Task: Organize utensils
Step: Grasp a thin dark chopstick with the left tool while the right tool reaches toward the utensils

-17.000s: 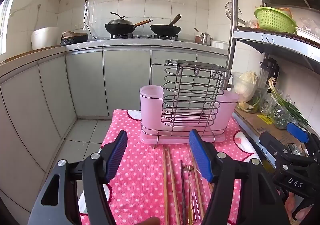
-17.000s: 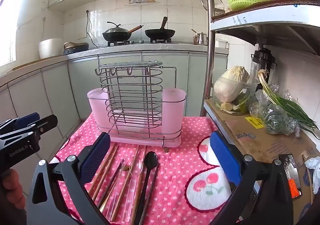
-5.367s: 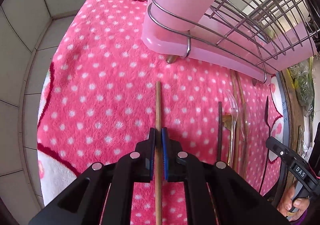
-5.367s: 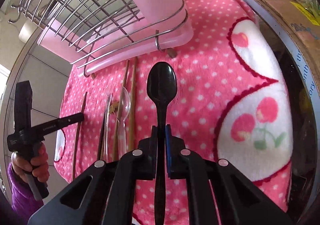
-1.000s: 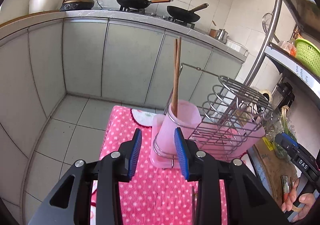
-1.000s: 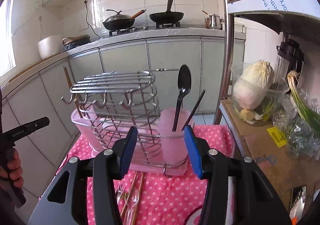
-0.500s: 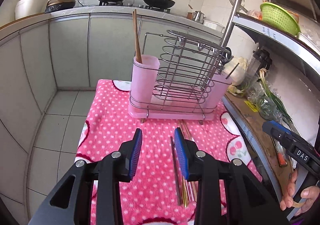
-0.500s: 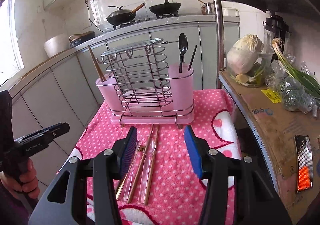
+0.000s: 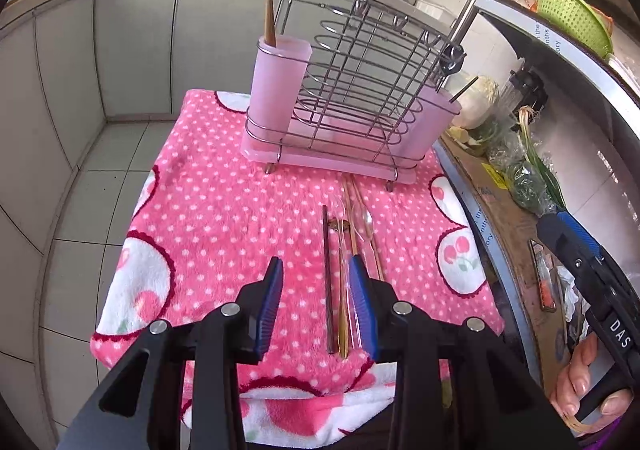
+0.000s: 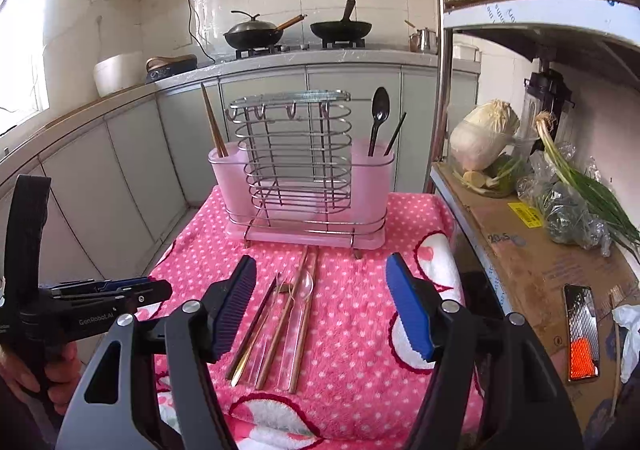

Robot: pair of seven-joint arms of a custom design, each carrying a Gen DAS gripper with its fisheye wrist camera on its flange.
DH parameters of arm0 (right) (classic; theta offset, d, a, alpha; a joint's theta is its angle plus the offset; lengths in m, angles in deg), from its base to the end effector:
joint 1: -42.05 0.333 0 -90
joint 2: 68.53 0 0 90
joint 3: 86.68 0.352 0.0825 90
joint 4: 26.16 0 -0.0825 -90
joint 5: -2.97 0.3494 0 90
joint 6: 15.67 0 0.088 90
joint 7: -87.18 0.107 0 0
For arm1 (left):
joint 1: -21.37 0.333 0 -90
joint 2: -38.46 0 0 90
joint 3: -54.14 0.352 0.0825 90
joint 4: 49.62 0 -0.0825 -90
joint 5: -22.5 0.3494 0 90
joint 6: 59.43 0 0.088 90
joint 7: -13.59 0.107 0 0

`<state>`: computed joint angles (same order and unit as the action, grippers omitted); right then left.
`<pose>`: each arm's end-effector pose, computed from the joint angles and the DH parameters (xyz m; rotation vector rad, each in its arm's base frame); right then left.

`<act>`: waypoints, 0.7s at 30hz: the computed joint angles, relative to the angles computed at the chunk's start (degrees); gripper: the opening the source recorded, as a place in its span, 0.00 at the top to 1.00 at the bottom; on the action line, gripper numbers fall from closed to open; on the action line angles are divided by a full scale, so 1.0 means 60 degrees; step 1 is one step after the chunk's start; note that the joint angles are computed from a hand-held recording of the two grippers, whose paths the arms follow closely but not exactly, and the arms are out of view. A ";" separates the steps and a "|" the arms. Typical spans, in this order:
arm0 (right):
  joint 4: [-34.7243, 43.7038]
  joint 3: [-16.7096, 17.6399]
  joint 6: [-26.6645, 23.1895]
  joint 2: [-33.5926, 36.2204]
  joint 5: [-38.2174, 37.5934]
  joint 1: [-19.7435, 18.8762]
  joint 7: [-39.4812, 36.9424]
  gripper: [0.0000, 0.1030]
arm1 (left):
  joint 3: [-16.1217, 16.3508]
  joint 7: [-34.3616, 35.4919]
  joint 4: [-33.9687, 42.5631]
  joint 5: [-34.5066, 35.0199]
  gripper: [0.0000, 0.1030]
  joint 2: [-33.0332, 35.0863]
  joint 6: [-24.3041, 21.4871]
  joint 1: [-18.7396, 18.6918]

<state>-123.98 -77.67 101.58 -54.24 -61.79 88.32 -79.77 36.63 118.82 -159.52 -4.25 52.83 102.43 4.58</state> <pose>0.4082 0.4834 0.5289 -1.3614 1.9035 -0.9710 0.5452 -0.3229 0.4943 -1.5416 2.4108 -1.0864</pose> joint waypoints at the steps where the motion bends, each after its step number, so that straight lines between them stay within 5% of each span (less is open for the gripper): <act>1: -0.0156 -0.0031 0.0436 -0.0054 0.0150 -0.0176 0.0065 0.34 | 0.0218 -0.0426 0.0293 0.0425 0.70 0.0217 -0.0357 -0.0184; 5: -0.0644 -0.0164 0.1462 -0.0142 0.0538 -0.0650 0.0388 0.34 | 0.0536 -0.1306 0.2045 0.1507 0.94 0.1442 -0.2245 -0.0499; 12: -0.1590 -0.0422 0.4234 -0.0107 0.1366 -0.1664 0.0673 0.38 | 0.0753 -0.2253 0.5404 0.2764 0.95 0.3650 -0.4586 -0.1068; 21: -0.1899 -0.0883 0.6171 0.0416 0.2735 -0.2155 -0.0130 0.57 | 0.0970 -0.2789 0.8998 0.3543 0.94 0.5895 -0.6893 -0.1637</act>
